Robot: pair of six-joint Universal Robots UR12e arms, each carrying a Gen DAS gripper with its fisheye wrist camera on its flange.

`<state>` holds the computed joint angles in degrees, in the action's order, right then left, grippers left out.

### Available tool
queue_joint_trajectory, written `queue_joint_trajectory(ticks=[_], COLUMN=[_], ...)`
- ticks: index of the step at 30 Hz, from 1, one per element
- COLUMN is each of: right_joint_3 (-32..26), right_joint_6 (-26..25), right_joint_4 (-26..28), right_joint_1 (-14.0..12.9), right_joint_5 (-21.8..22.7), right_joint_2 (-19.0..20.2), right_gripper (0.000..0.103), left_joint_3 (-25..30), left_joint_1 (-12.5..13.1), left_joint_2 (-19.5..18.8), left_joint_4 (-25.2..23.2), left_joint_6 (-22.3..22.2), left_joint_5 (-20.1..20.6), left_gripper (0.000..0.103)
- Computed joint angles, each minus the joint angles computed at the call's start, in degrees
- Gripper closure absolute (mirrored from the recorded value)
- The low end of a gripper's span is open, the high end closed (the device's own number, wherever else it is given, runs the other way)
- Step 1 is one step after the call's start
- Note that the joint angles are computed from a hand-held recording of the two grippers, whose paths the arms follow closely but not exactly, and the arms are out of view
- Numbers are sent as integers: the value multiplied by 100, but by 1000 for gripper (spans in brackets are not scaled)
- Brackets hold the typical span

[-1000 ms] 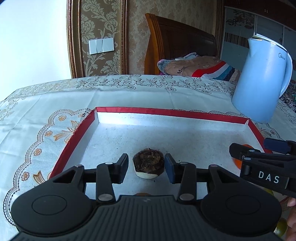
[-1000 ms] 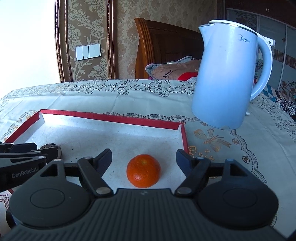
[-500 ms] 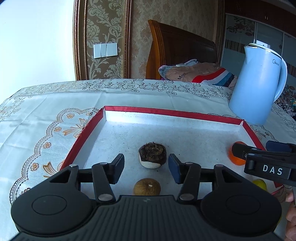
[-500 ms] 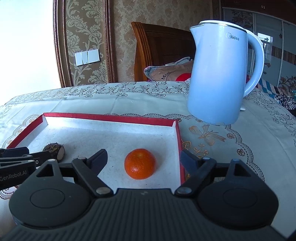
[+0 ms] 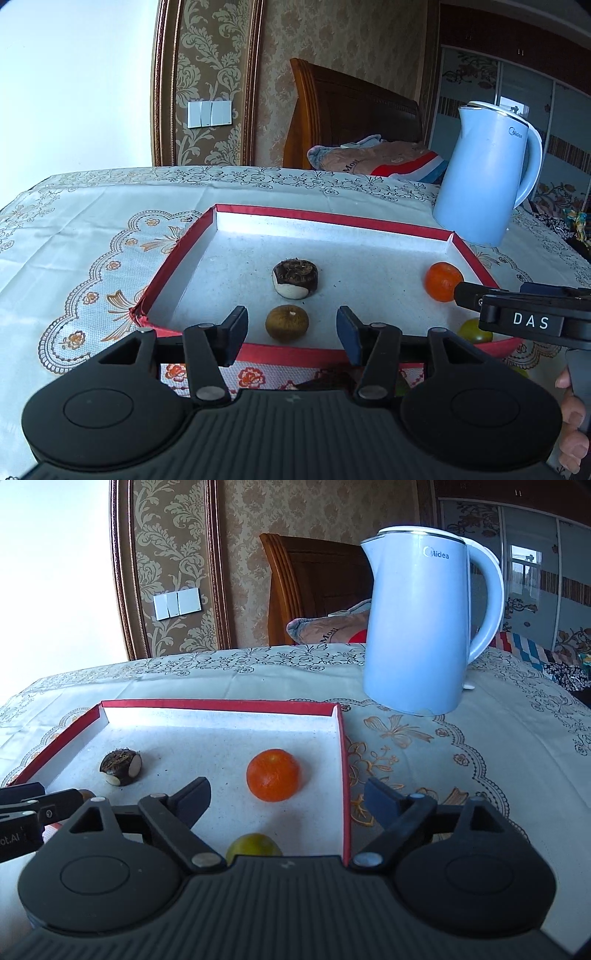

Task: Organize fruits
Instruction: 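Move the left tool to the large orange and grasp it while the right tool approaches a green fruit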

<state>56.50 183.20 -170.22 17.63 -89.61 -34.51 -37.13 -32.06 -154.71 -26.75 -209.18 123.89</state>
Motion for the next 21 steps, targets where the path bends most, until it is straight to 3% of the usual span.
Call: queue_joint_trajectory(ticks=[3,8,16,21], right_joint_3=[253,687,1039,1295], right_joint_6=[12,81,129,-34], right_joint_4=[-196,-462,-641,-782], right_joint_1=[-14,-45,-76,-81], right_joint_5=[-12,-19,29,38], right_joint_2=[-109,-290,-451,-574], right_gripper=[11,11,11,9], left_joint_3=[-210,-673,-1153,-1060], left_joint_1=[-52,-127,-120,-156], left_joint_2=[76,247,482,429], left_joint_4=[231,753,975,879], left_joint_6=[125,387,151,426], left_joint_5=[53,-2,-448,-488], left_gripper=[42,42,42,42])
